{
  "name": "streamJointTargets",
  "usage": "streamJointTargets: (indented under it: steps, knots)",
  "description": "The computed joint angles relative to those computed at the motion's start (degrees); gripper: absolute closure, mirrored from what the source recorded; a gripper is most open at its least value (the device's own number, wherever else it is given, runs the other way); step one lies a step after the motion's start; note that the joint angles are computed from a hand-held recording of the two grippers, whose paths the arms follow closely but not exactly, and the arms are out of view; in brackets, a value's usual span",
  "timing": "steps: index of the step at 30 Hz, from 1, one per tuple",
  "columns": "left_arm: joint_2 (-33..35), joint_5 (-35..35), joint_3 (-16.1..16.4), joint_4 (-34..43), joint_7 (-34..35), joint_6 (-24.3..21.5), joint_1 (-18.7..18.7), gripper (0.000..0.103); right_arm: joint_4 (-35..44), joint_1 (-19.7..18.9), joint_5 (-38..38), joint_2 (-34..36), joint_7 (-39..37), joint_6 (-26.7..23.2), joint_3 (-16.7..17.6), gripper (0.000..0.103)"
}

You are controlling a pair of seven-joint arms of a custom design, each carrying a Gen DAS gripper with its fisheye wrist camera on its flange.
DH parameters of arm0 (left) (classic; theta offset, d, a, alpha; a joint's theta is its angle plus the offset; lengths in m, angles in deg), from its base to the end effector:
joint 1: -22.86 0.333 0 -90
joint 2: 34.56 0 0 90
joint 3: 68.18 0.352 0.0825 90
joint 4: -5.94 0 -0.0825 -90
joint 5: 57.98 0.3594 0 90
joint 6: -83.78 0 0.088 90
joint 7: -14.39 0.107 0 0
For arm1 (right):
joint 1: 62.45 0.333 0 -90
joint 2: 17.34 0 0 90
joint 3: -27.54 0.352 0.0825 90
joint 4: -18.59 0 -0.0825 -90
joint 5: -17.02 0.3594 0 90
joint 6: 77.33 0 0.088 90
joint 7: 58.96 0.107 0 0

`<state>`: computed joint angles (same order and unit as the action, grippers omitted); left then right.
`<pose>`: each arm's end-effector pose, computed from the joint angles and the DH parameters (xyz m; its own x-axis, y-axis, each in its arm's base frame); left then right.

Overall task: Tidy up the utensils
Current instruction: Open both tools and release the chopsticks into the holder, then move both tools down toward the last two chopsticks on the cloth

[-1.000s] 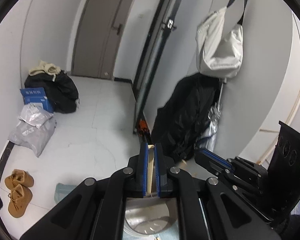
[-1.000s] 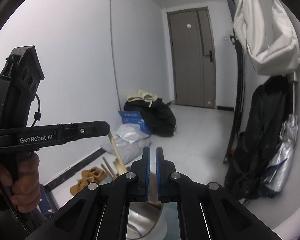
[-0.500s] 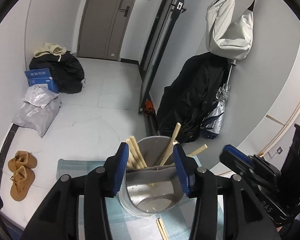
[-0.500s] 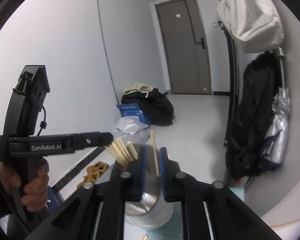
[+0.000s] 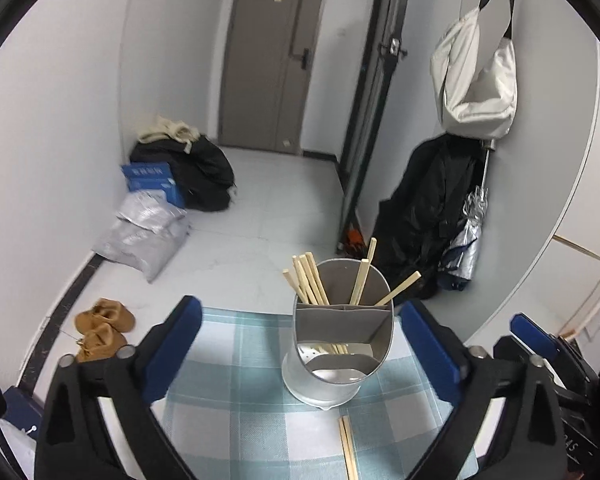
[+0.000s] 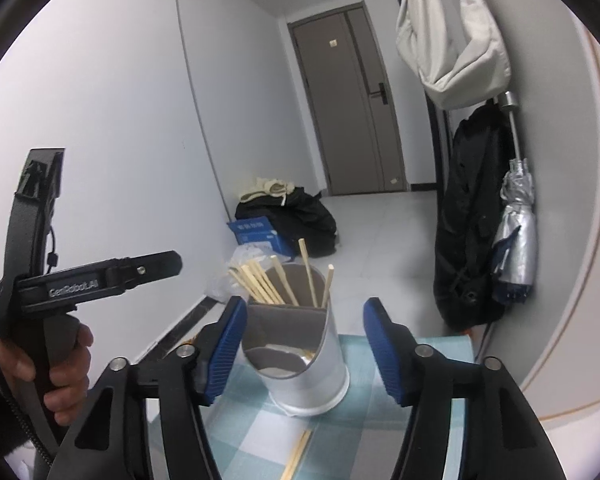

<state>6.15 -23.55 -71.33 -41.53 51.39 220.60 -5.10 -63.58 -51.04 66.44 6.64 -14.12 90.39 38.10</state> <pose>0.6872 -0.3838 0.6370 0.0534 -0.9809 0.1873 -0.5547 -0.1851 -0.8112 0.6915 0.1931 0.6058 0.4638 -0.8641 -0.1957 -0.4318 -0.0276 -0.9016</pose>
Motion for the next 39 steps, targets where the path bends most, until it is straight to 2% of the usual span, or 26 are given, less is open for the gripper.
streamJointTargets:
  steps: [2,7,12,13,16,17,22,28,33,39]
  knots:
    - [-4.0,3.6,2.0,-6.8,-5.1,2.5,-1.5,0.001,-2.9,-0.9,2.4,-2.0,-2.4,1.8,1.3,0.034]
    - [-7.8,9.4,2.3,-13.3,-11.1,2.6,-2.4,0.001,-7.9,-0.5,5.5,-5.5,-5.2,4.8,1.4,0.025]
    - [-11.2,13.3,1.1,-19.6,-17.7,3.8,-1.7,0.001,-12.7,0.1,9.4,-8.3,-8.3,7.6,1.7,0.021]
    - [-12.3,14.0,0.8,-22.0,-19.3,5.5,-1.2,0.001,-13.4,0.2,10.3,-8.7,-9.0,7.8,1.8,0.021]
    - [-15.8,19.1,1.0,-28.1,-25.2,8.5,-1.3,0.001,-16.2,0.9,13.1,-10.0,-11.1,9.9,2.0,0.017]
    - [-16.3,21.2,1.1,-29.1,-26.9,8.3,-1.6,0.001,-17.1,1.1,13.7,-10.4,-11.4,10.5,1.9,0.016]
    - [-17.4,23.0,-1.5,-32.5,-27.8,8.5,0.2,0.001,-21.0,2.3,16.2,-11.9,-13.2,11.1,1.5,0.016]
    - [-16.2,23.7,-2.4,-34.0,-28.9,10.0,1.1,0.001,-24.6,5.5,6.8,-12.0,-1.7,9.2,-3.3,0.016]
    - [-14.4,23.2,-2.2,-33.0,-28.7,9.5,0.9,0.001,-26.4,5.2,1.5,-11.9,5.0,6.8,-4.4,0.016]
    - [-13.8,22.1,-1.9,-35.1,-29.1,11.4,1.4,0.001,-27.3,7.0,-9.4,-10.6,16.2,5.2,-7.8,0.016]
